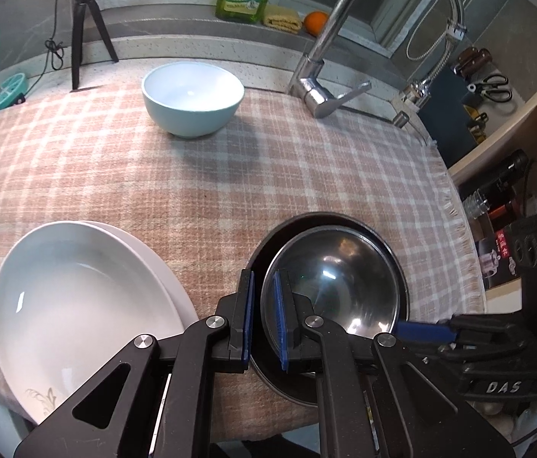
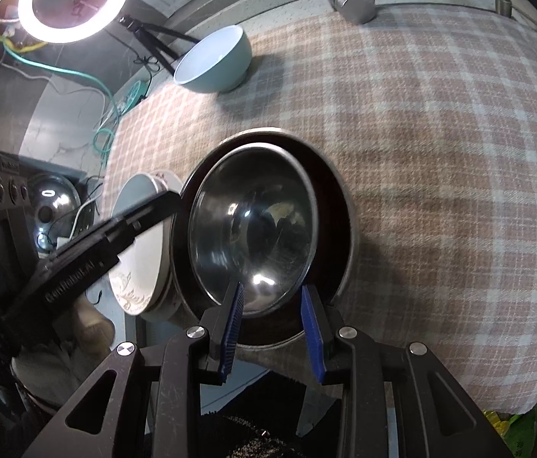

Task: Organize plates and bowls
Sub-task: 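Move both grippers to the rim of the light blue bowl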

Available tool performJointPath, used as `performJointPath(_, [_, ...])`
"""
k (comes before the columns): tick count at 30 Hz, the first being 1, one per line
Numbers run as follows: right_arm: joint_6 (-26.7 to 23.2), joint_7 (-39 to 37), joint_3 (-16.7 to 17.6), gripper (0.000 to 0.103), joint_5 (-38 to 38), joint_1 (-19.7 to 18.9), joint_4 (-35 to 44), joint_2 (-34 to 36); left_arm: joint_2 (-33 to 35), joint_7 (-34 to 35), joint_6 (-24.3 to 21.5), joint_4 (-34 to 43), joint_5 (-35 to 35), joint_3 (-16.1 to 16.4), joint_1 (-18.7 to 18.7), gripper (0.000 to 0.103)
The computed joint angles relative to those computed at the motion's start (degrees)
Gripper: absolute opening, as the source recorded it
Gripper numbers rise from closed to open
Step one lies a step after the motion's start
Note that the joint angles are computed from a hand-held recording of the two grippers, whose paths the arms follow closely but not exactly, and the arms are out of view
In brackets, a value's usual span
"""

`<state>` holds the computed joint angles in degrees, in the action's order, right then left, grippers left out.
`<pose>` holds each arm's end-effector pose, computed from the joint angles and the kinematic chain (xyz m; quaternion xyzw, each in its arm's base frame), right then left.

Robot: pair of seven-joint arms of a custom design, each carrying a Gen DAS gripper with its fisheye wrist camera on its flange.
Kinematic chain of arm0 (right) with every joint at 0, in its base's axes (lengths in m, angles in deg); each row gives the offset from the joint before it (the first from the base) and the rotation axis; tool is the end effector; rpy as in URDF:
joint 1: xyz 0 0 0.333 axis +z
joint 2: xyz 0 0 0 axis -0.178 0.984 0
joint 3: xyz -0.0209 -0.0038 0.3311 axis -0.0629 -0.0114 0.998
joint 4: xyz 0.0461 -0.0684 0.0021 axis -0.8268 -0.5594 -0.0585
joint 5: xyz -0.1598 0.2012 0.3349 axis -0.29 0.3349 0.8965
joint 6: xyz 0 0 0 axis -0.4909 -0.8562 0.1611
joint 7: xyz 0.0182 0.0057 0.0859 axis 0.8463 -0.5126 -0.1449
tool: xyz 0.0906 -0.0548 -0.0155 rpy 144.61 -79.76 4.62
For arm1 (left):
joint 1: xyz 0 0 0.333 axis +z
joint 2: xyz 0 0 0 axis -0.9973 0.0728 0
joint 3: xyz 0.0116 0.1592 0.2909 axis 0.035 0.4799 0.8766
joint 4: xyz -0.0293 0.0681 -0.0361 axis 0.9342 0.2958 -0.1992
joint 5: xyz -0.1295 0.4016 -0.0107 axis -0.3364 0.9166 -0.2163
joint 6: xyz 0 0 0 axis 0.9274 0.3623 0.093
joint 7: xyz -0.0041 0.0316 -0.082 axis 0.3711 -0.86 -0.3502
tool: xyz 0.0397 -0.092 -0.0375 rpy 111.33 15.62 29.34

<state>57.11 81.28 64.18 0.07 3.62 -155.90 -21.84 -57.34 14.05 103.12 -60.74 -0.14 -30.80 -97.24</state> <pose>0.4413 0.1214 0.5491 -0.7260 0.6398 0.1360 0.2122 0.4366 -0.1489 0.5571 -0.6842 0.6814 -0.2567 0.0415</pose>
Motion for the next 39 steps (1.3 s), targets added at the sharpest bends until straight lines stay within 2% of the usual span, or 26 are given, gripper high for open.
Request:
performJointPath(16, [-1.09, -2.16, -1.67, 0.029, -0.52, -1.19, -1.00, -4.89, -5.37, -3.31, 1.46, -1.19, 0.75, 1.80, 2.48, 0.009])
performJointPath(23, [6.75, -5.89, -1.18, 0.029, -2.50, -1.21, -1.36, -7.67, -6.74, -4.96, 2.46, -0.69, 1.36, 2.24, 3.82, 0.009])
performJointPath(27, [9.39, -6.95, -2.51, 0.029, -0.21, -0.22, 0.53, -5.67, -6.04, -5.67, 2.58, 0.56, 1.54, 2.61, 4.14, 0.009])
performJointPath(32, [10.30, -8.33, -3.34, 0.029, 3.27, 0.68, 5.09, -0.99, -4.27, -5.62, 1.41, 2.81, 1.56, 3.46, 4.74, 0.009])
performJointPath(39, [11.38, -6.85, -1.65, 0.029, 6.31, 0.66, 11.37, 5.60, 0.56, -1.69, 0.90, 6.49, 0.94, 4.76, 5.58, 0.009])
